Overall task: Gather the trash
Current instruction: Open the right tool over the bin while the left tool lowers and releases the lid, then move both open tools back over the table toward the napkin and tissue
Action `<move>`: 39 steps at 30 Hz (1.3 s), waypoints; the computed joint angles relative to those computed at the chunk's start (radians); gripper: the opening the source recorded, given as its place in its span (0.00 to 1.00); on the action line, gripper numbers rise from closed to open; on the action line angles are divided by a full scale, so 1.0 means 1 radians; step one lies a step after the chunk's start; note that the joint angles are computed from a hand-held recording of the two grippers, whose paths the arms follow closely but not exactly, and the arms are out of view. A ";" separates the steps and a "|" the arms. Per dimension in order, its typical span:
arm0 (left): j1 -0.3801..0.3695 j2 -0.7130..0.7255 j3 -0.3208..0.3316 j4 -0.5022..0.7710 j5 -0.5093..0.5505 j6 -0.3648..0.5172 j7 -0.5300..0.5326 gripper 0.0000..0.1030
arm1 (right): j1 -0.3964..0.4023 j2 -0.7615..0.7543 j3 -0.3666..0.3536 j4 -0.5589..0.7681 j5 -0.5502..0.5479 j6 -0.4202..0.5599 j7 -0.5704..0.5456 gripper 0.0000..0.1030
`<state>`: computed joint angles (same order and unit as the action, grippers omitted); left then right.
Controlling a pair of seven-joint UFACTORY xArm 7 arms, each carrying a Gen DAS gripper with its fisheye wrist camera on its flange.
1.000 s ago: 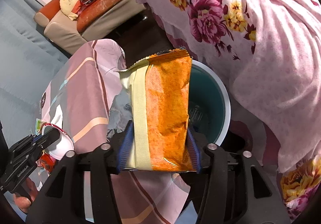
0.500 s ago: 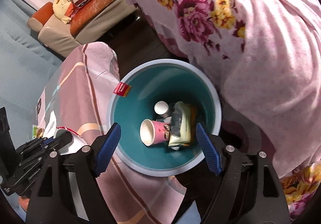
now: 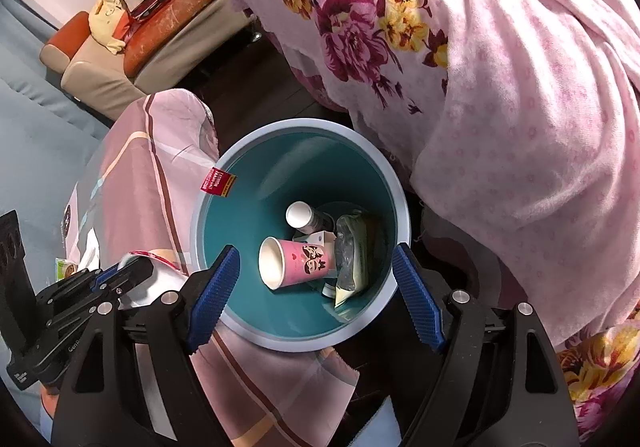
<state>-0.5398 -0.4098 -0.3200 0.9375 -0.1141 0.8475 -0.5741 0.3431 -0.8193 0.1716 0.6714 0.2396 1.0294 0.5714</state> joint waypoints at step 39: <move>0.090 -0.626 0.053 -0.236 -0.028 0.238 -0.053 0.85 | 0.132 0.233 0.200 0.321 -0.069 0.069 0.139 0.76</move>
